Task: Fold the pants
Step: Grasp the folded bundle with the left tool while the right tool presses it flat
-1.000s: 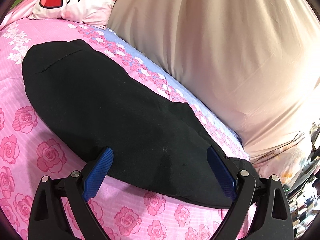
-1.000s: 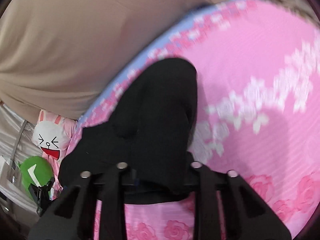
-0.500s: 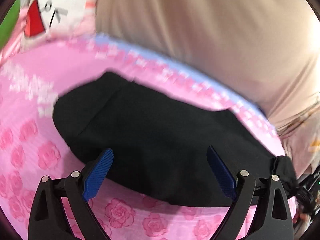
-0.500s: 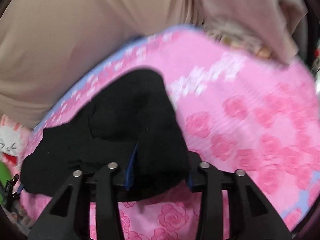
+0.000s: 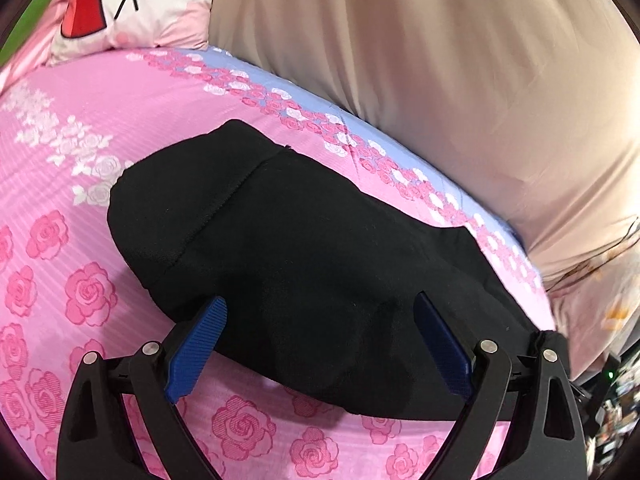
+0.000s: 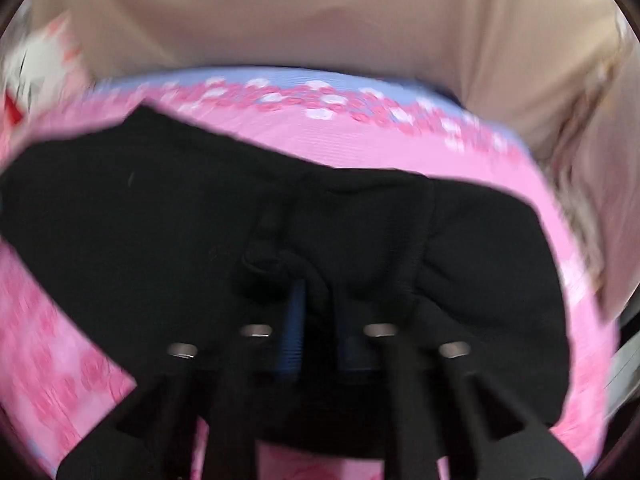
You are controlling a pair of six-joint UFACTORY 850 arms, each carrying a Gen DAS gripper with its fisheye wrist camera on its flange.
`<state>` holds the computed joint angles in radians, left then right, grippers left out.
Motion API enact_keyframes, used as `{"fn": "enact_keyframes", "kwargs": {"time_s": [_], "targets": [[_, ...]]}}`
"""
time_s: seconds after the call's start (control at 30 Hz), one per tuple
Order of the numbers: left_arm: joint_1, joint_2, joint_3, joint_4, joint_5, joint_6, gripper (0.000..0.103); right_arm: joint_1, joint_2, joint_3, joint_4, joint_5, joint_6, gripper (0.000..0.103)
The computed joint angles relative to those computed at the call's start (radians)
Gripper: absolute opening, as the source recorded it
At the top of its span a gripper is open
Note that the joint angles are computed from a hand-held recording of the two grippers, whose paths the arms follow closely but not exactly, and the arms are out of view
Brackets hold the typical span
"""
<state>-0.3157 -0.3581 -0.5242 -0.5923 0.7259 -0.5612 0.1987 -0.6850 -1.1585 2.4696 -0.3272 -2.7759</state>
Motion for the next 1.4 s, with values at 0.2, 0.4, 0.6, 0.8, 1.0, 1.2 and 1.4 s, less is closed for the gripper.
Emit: {"fn": "enact_keyframes", "kwargs": {"time_s": [0.2, 0.4, 0.6, 0.8, 1.0, 1.2, 1.4], "targets": [[0.007, 0.002, 0.013, 0.042, 0.027, -0.048, 0.092, -0.005, 0.142, 0.088, -0.447, -0.338, 0.450, 0.001], [0.058, 0.097, 0.162, 0.183, 0.176, -0.315, 0.092, 0.091, -0.019, -0.016, -0.566, -0.136, 0.586, 0.005], [0.150, 0.169, 0.241, 0.267, 0.140, -0.439, 0.092, 0.002, 0.100, 0.110, -0.425, -0.340, 0.504, 0.042], [0.220, 0.033, 0.110, 0.402, 0.083, -0.529, 0.091, -0.044, 0.169, 0.177, -0.315, -0.340, 0.463, 0.042], [0.166, 0.077, 0.005, 0.196, -0.119, -0.237, 0.017, -0.109, 0.153, 0.184, -0.282, -0.333, 0.484, 0.044], [-0.040, 0.208, -0.152, -0.132, -0.163, 0.350, 0.013, -0.157, 0.134, 0.188, -0.294, -0.402, 0.510, 0.045], [-0.160, -0.087, -0.500, 0.192, -0.307, 0.273, 0.066, -0.178, 0.107, 0.182, -0.328, -0.434, 0.534, 0.045]]}}
